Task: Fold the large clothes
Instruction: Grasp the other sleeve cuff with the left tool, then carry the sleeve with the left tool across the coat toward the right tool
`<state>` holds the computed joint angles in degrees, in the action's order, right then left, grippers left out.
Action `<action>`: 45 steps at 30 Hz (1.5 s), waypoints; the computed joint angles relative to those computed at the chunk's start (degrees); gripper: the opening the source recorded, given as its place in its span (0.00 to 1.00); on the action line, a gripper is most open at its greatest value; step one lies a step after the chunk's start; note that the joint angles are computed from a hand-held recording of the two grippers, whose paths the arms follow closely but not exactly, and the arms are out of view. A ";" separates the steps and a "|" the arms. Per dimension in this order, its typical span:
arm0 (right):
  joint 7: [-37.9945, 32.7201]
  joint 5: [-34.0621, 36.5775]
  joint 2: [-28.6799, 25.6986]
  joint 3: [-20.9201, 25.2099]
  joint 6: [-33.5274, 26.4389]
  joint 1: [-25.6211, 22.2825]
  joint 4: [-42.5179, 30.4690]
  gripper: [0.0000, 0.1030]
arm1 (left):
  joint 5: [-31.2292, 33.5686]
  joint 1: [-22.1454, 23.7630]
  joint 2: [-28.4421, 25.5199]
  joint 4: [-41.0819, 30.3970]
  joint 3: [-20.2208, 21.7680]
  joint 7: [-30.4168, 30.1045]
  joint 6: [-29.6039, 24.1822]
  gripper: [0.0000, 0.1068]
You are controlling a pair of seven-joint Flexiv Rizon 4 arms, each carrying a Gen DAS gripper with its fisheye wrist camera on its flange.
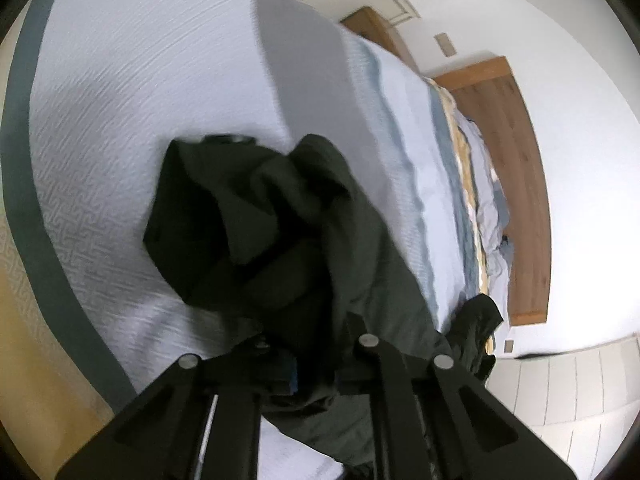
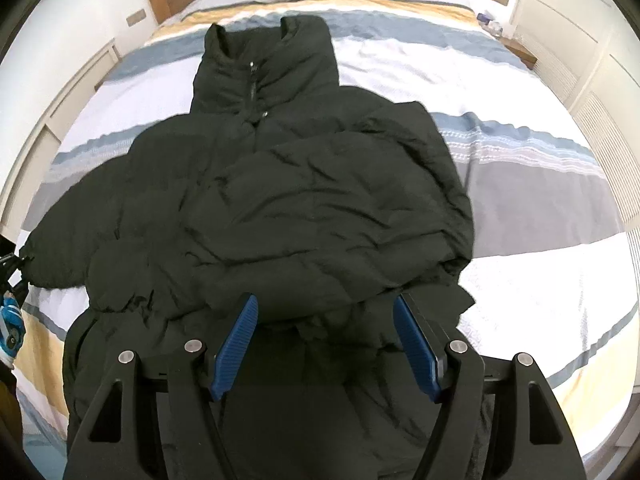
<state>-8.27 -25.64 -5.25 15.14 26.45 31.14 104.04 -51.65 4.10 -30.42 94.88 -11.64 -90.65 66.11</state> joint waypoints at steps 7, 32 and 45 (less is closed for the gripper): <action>2.40 -0.83 4.44 0.48 2.55 -1.64 4.67 0.67 | 0.81 -2.19 2.71 -2.41 -0.75 1.18 -0.50 0.09; 2.14 3.94 27.26 3.40 5.39 -12.05 23.06 0.67 | 19.69 -21.90 -3.76 -23.60 -1.90 -8.36 -11.36 0.08; 1.90 9.96 34.42 4.85 3.63 -13.49 28.99 0.67 | 32.21 -29.58 -11.62 -31.57 1.12 -15.01 -24.34 0.15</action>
<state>-6.37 -15.68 29.17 19.99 30.08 17.66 133.03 -19.44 -25.48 -42.04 63.31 -10.53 -105.67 41.77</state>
